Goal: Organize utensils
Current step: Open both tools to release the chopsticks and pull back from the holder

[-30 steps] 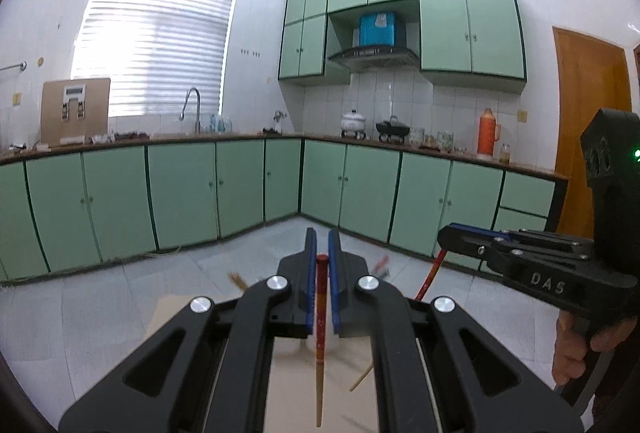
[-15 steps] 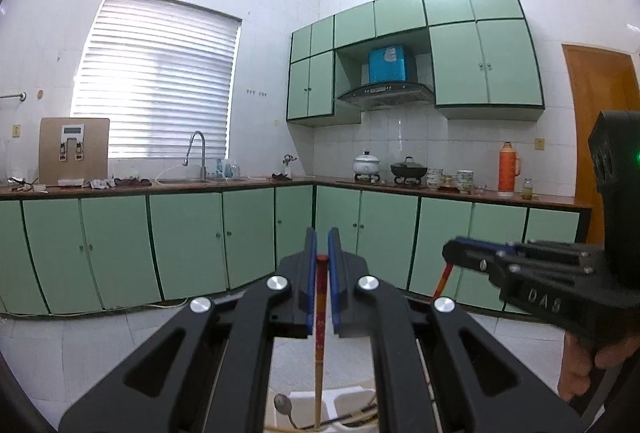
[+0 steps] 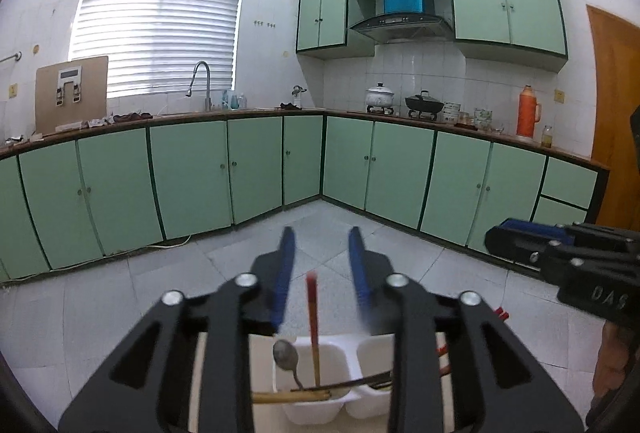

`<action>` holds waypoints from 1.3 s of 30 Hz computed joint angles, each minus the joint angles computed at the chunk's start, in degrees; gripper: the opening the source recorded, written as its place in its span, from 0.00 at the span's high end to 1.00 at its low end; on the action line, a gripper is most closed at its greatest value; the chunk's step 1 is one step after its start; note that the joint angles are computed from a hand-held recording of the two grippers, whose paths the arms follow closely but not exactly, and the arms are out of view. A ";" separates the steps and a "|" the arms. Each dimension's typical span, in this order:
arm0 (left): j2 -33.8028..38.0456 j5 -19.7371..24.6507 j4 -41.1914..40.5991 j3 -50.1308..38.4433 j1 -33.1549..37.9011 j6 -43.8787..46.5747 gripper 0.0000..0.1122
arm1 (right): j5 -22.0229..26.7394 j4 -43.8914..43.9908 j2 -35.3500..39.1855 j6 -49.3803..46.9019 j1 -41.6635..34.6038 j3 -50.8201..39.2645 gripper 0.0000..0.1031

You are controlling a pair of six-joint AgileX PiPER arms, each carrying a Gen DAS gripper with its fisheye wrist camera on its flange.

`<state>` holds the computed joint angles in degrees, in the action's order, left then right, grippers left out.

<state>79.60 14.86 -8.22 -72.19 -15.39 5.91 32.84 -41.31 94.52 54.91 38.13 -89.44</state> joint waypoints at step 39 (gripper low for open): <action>-40.74 19.78 -0.96 21.44 4.76 0.22 0.14 | 24.85 -31.26 -16.83 40.52 34.23 24.51 0.06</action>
